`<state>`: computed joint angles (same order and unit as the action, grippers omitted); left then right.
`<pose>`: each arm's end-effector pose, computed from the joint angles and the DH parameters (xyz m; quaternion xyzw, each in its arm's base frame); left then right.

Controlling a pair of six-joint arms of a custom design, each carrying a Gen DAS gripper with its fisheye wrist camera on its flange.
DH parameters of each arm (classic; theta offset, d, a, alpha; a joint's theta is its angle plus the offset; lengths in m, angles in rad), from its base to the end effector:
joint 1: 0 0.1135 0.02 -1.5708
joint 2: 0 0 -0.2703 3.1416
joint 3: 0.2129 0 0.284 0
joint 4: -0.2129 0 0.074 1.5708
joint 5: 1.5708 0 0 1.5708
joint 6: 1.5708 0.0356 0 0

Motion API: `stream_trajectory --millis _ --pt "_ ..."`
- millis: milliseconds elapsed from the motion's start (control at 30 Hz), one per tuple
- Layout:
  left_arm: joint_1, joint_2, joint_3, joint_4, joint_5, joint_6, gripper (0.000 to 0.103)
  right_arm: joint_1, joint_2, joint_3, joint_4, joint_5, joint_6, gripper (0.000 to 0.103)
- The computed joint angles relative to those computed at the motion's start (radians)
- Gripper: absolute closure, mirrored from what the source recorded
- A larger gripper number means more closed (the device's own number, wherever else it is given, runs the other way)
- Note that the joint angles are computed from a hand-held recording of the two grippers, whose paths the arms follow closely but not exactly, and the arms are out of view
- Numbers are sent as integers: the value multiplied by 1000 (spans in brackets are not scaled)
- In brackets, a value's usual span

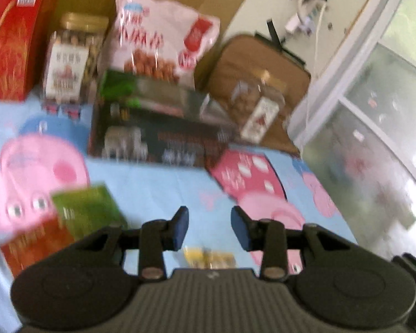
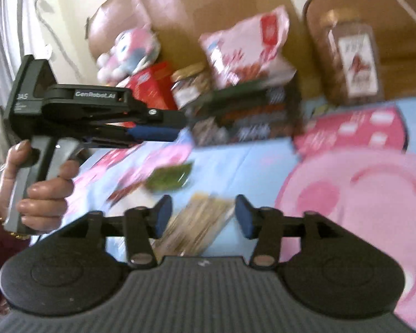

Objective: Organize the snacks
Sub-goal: 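Move the left gripper to the yellow-edged nut bag and grasp it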

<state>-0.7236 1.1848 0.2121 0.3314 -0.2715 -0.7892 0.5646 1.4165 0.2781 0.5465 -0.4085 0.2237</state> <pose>0.1644 -0.1325 0.1035 -0.0897 0.8832 -0.2168 0.4060 0.1933 0.1392 0.0942 -0.2406 0.8355 0.3421 0.3563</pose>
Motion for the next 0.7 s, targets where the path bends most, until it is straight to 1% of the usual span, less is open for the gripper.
stream_trajectory --millis 33,100,133,167,200,300,400,433,533,600,633,700 --pt "-15 10 -8 10 -1 -15 68 36 -6 -15 6 41 4 31" --pt "-43 44 -16 30 -4 -45 68 109 15 -3 -16 107 -32 33" --pt "-49 56 -18 34 -3 -54 68 147 26 8 -35 151 -54 45" --pt "-59 64 -19 34 -5 -65 68 179 32 2 -18 203 -83 58" --pt "-68 70 -19 36 -5 -76 68 198 22 4 -37 238 -113 66" --pt "-99 85 -11 34 -12 -83 68 164 -7 -5 -53 297 -123 67" --pt "-107 113 19 24 -17 -68 68 111 -44 -43 -26 397 -140 65" --pt "-102 132 35 26 -9 -64 68 86 -61 -56 -16 405 -130 64" --pt "-67 205 81 56 49 -57 67 19 -116 -89 -21 388 -113 63" --pt "-49 272 123 84 98 -47 67 -7 -148 -106 -29 373 -113 60" --pt "-46 304 146 86 107 -44 67 -29 -143 -105 -29 348 -113 56" --pt "-41 373 196 90 132 -38 67 -75 -92 -91 -18 275 -109 56"
